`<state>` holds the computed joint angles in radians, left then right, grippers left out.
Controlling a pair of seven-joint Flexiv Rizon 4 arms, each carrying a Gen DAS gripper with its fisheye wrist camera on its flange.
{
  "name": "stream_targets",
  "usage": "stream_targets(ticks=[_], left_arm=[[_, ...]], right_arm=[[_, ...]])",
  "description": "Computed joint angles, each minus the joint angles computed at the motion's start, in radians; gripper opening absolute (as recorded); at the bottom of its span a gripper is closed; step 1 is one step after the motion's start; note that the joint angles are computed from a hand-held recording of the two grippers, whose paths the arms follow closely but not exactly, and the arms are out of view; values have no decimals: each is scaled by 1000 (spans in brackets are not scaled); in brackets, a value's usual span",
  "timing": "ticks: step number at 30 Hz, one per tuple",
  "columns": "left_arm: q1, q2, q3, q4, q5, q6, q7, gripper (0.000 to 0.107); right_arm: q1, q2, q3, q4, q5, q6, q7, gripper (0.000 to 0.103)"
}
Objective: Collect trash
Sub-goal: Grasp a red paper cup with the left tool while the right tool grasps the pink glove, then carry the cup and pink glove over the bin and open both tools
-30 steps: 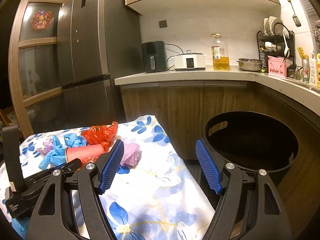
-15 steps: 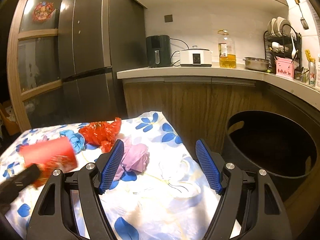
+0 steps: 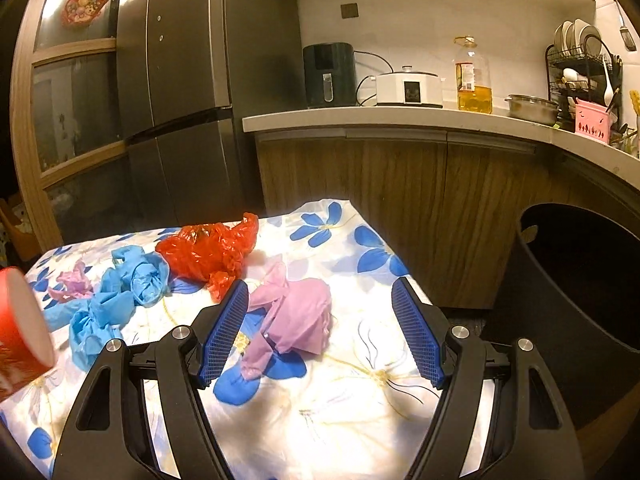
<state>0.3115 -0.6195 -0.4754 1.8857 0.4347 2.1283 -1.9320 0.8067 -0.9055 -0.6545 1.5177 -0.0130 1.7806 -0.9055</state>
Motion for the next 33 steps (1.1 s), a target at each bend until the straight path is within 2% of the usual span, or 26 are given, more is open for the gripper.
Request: stream_targets(ticks=[10,12,14,16,19,25,28,33], left_arm=[[-21,29,51,32,-31,14,-15,2],[-30,38,63,37,-38,17,-16,2],[-42,43,74,41,-46,21,-16,2],[-54,51,86,46,-53,26,-16,2],[-76,65,110,58,-69,37,-17,2],[-119,91,160,82,-102,53,-17,2],[-133,96,172,88,-114,54,-20,2],[-170,104,192,96,-138,58,-10,2]], right_arm=[[-106,-17,128,-92,-134,-122,53,59],[-125,-15,151,-97,-165,-132,65,52],[-150,-13,185,-108,-200,-151,71,35],[-191,-6,243,-120,-234,-161,65,23],[-215,3,277,-112,-257,-144,72,11],[-169,52,220,-11,-195,-11,70,5],[-119,89,175,57,-141,42,19,4],[-81,165,164,158,-62,116,-73,4]])
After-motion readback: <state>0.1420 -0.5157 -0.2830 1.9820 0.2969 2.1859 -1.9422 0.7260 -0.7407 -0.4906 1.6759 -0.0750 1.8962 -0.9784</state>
